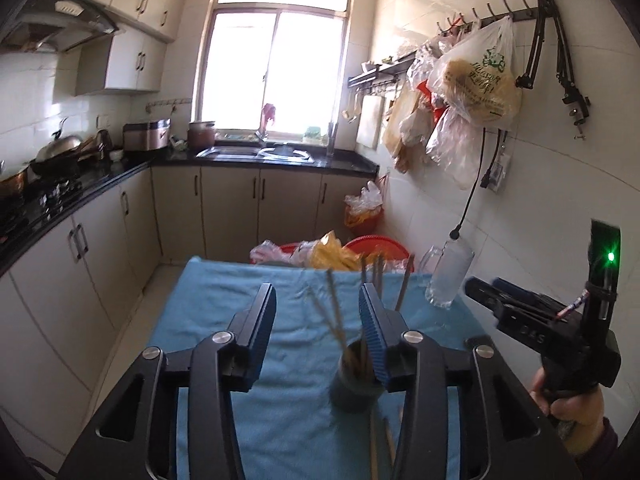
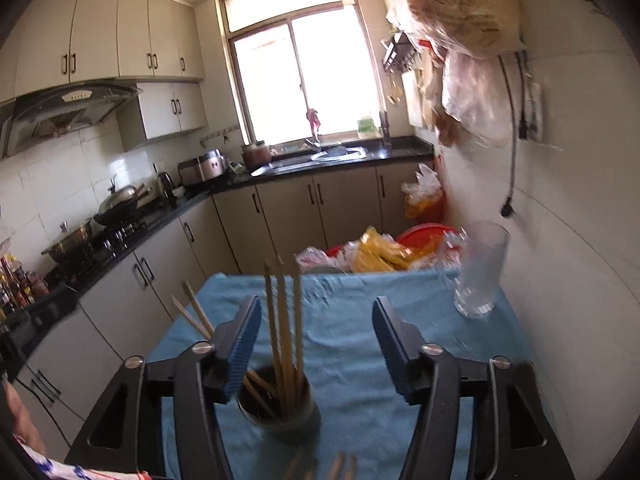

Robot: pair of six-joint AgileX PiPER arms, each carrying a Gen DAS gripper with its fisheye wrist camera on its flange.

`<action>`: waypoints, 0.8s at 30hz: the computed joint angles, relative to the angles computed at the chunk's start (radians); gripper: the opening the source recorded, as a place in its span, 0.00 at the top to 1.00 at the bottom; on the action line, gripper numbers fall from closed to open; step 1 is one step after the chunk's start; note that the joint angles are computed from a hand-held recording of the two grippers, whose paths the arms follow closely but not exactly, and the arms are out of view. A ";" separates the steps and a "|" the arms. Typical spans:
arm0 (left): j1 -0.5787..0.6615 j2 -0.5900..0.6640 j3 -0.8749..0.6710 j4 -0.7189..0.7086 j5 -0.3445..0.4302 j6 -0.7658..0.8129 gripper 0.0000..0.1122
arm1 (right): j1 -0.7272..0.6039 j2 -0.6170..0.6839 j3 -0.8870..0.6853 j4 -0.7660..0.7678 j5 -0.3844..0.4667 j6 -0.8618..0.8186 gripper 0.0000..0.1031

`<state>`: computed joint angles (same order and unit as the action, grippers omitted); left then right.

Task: Organize utensils
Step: 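Open the left gripper over the holder while the right gripper releases its chopstick, then move both open grippers back down to the remaining chopsticks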

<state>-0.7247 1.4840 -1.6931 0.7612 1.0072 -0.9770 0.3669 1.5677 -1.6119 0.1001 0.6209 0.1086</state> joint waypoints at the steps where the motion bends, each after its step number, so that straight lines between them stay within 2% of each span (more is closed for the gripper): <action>1: -0.009 -0.028 0.047 0.005 -0.001 -0.030 0.60 | -0.010 -0.027 0.064 0.016 -0.004 -0.015 0.36; 5: -0.025 -0.100 0.226 -0.035 -0.033 -0.109 0.59 | -0.045 -0.087 0.270 0.086 -0.015 -0.078 0.36; 9: 0.001 -0.103 0.377 -0.166 -0.121 -0.134 0.59 | -0.073 -0.097 0.426 0.171 -0.025 -0.169 0.36; 12: 0.014 -0.049 0.432 -0.260 -0.187 -0.102 0.59 | -0.060 -0.093 0.499 0.184 -0.043 -0.205 0.50; 13: 0.017 -0.027 0.440 -0.291 -0.207 -0.082 0.60 | -0.055 -0.086 0.512 0.192 -0.043 -0.221 0.56; 14: 0.021 0.000 0.440 -0.326 -0.225 -0.054 0.61 | -0.048 -0.085 0.525 0.196 -0.048 -0.227 0.58; 19: -0.001 0.135 0.401 -0.405 -0.261 0.038 0.66 | -0.005 -0.072 0.565 0.164 -0.074 -0.231 0.59; 24: -0.018 0.250 0.322 -0.422 -0.237 0.100 0.70 | 0.030 -0.038 0.562 0.064 -0.087 -0.143 0.65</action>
